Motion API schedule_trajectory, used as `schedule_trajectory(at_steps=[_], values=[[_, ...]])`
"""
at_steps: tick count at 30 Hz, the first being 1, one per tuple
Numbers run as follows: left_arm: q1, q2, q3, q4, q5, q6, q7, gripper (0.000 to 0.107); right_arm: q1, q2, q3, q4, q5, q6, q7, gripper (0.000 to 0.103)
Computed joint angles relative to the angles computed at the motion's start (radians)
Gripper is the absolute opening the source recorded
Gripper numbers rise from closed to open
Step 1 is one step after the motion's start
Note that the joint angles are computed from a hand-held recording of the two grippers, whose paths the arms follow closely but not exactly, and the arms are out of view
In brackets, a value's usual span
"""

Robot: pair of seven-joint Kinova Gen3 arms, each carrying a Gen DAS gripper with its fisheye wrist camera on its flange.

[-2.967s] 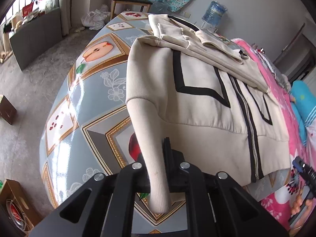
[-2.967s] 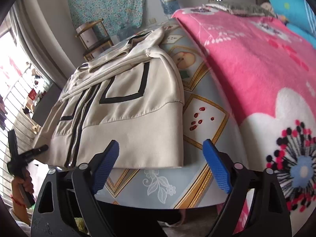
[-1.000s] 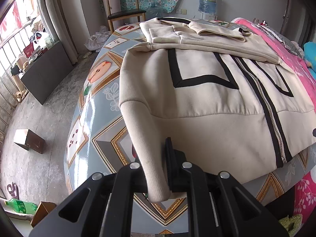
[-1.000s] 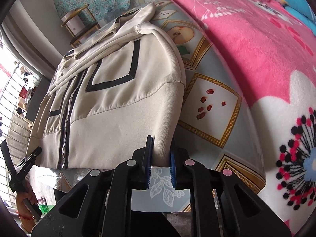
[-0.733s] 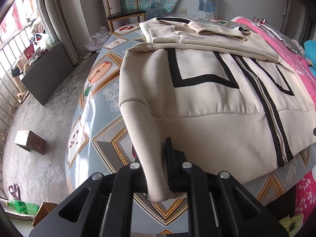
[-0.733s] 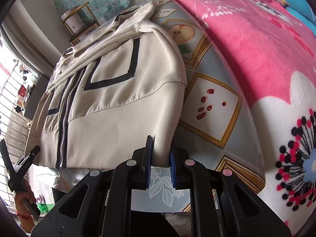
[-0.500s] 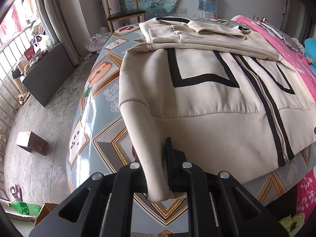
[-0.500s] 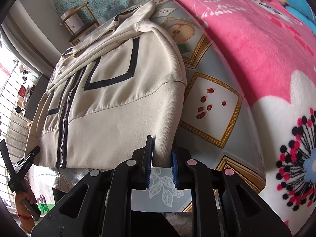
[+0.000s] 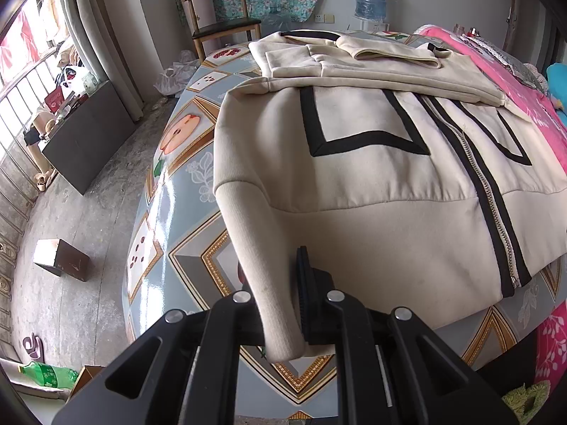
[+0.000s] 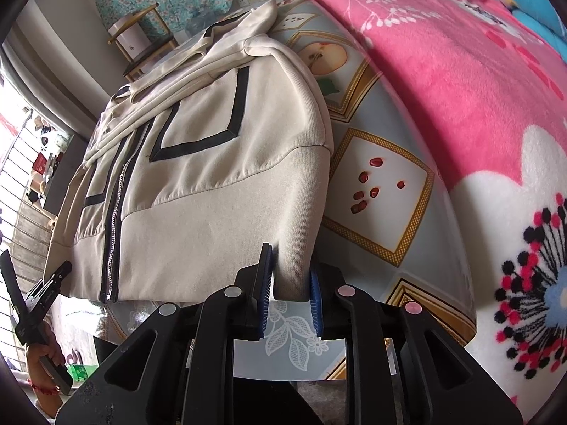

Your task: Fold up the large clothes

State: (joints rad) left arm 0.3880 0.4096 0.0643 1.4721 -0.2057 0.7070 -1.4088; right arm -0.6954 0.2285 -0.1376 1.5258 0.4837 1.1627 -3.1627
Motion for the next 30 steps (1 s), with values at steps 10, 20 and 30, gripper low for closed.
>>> schedule_trajectory(at_steps=[10,20,30], values=[[0.004,0.0,-0.002,0.0,-0.004,0.001,0.003,0.011,0.0,0.001,0.0,0.001,0.0,0.0,0.001,0.02],[0.008,-0.003,-0.005,0.003,-0.014,-0.001,0.007,0.011,-0.002,0.004,-0.001,0.0,0.002,0.01,0.01,0.02],[0.011,-0.008,-0.007,0.013,-0.02,-0.003,0.017,0.011,-0.006,-0.012,-0.005,0.023,0.017,-0.005,-0.006,0.02]])
